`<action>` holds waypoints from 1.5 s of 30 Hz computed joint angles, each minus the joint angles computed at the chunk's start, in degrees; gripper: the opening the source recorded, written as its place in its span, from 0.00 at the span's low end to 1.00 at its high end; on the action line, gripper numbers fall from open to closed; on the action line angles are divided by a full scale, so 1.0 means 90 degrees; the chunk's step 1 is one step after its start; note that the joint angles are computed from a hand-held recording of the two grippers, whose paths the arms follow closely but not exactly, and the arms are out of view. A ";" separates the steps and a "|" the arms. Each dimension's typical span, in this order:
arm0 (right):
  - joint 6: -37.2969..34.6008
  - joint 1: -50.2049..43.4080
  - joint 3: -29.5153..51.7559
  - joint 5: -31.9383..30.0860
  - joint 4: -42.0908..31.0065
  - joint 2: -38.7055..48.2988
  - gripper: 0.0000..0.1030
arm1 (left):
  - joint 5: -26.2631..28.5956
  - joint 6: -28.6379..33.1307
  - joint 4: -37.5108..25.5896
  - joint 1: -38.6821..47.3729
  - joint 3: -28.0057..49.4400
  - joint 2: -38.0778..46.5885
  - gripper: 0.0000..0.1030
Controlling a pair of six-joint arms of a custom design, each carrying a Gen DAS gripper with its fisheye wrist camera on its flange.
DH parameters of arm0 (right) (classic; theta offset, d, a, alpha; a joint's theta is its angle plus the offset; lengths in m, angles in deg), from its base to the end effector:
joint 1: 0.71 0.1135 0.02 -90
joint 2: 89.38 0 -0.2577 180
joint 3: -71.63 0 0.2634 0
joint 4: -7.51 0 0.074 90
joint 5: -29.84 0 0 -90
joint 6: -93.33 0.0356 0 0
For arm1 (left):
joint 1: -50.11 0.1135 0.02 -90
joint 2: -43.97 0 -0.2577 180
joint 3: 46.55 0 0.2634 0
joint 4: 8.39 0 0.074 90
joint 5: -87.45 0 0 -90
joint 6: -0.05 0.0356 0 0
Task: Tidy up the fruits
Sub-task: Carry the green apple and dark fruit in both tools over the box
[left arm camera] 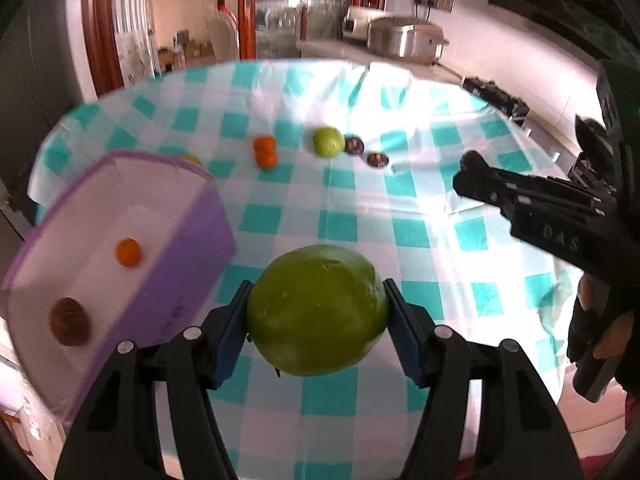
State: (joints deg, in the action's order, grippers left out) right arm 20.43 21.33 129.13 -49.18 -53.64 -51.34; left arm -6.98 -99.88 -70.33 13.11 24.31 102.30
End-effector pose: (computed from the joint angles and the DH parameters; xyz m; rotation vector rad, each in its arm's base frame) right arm 0.1386 0.0488 0.2876 -0.0001 2.2860 0.1363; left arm 0.1718 -0.1260 0.3068 0.5390 2.3887 -0.2737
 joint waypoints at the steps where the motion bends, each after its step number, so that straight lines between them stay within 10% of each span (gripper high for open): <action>1: 0.0196 0.0454 0.0144 0.0311 -0.0233 -0.0110 0.38 | -0.0069 0.0014 -0.0148 -0.0019 0.0046 -0.0208 0.62; 13: 0.3441 0.5802 0.2207 0.4217 -0.2868 0.0521 0.38 | -0.0589 0.0201 -0.1513 0.0122 0.0876 -0.1936 0.62; 21: 0.5264 0.7620 0.3385 0.5199 -0.4574 0.1689 0.38 | 0.0217 0.0962 -0.1884 0.1447 0.1225 -0.2457 0.62; 33: 0.2957 0.6189 0.2754 0.3736 -0.2514 0.1687 0.38 | 0.3422 0.2981 -0.2086 0.5947 0.0867 -0.2297 0.62; 45: -0.0270 0.3687 0.3274 0.0697 0.0328 0.3881 0.38 | 0.3162 0.2657 -0.1022 0.6887 0.0253 -0.0745 0.62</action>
State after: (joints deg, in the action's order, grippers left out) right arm 18.00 54.51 158.60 -42.91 -50.69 -16.42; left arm 21.48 -75.96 -79.53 75.09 26.58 95.60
